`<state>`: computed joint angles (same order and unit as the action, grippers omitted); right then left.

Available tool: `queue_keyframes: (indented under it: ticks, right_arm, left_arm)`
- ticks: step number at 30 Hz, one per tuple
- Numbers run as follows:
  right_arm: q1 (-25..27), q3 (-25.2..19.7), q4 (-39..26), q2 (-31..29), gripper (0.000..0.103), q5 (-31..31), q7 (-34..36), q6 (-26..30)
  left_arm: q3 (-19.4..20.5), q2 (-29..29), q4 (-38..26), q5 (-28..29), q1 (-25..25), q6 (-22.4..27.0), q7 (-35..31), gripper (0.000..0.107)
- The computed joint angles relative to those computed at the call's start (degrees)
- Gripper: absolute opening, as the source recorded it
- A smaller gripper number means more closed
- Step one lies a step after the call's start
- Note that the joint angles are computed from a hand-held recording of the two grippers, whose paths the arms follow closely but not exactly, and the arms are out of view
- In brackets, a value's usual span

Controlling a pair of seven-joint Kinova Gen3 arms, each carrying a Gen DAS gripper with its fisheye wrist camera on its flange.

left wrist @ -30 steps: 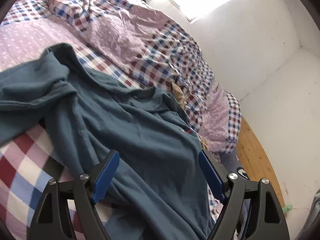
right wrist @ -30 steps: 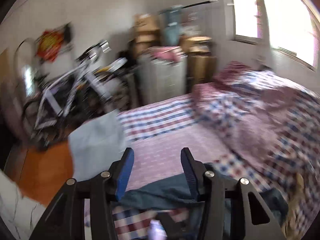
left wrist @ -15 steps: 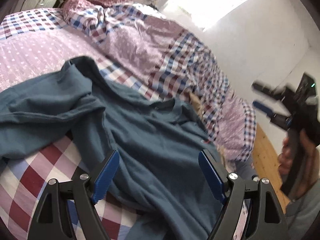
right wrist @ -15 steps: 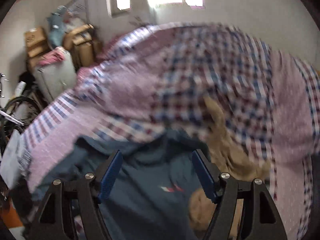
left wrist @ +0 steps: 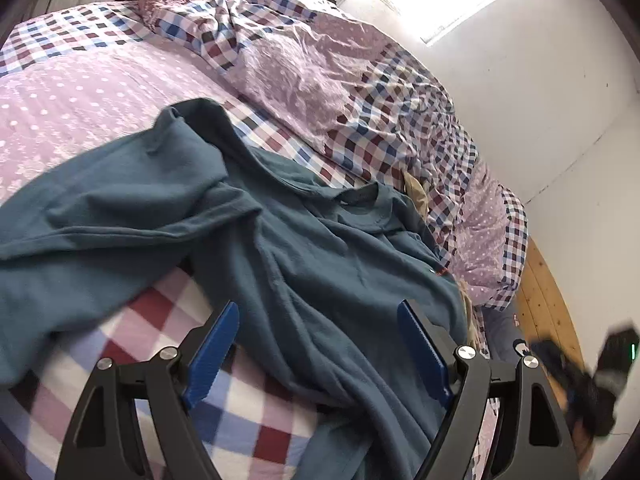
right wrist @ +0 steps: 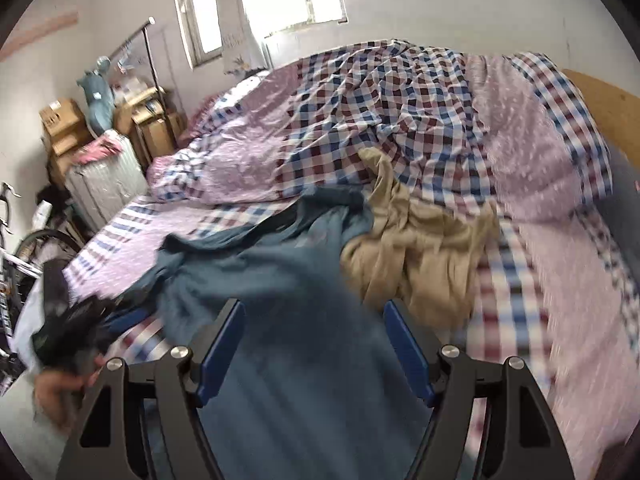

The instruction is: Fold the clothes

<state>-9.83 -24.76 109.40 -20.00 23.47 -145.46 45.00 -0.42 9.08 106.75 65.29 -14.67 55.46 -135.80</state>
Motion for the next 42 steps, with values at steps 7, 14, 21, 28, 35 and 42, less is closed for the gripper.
queue_keyframes:
  ticks: [7,14,21,28,35,42]
  right_arm:
    - [2.6,-14.0,8.6,-10.0,0.076,-3.7,-10.8,-0.2]
    - [5.0,-17.9,12.1,-16.9,0.076,-11.4,-11.3,-2.9]
    - [5.4,-19.0,12.4,-19.0,0.076,-16.0,-5.6,-6.6]
    - [5.7,-16.3,14.3,-22.3,0.076,-21.8,-1.4,-7.4]
    - [7.4,-13.7,15.7,-25.1,0.076,-25.8,1.2,-6.3]
    - [9.8,-13.0,16.2,-25.4,0.076,-27.8,2.3,-4.8]
  left_arm:
    - [-3.0,-4.6,3.3,-1.7,-3.5,7.4,-8.0,0.085]
    - [-11.4,-13.1,11.4,-13.1,-7.9,14.2,-10.3,0.085]
    - [-15.6,-16.6,13.4,-20.6,-11.3,17.6,-8.8,0.085]
    - [-12.1,-21.8,15.0,-28.3,-6.4,9.2,-8.6,0.084]
    - [-6.4,-28.0,18.6,-35.9,-0.2,-2.9,-5.0,0.058]
    - [-6.0,-32.0,20.7,-40.4,6.4,-6.4,-4.1,0.007]
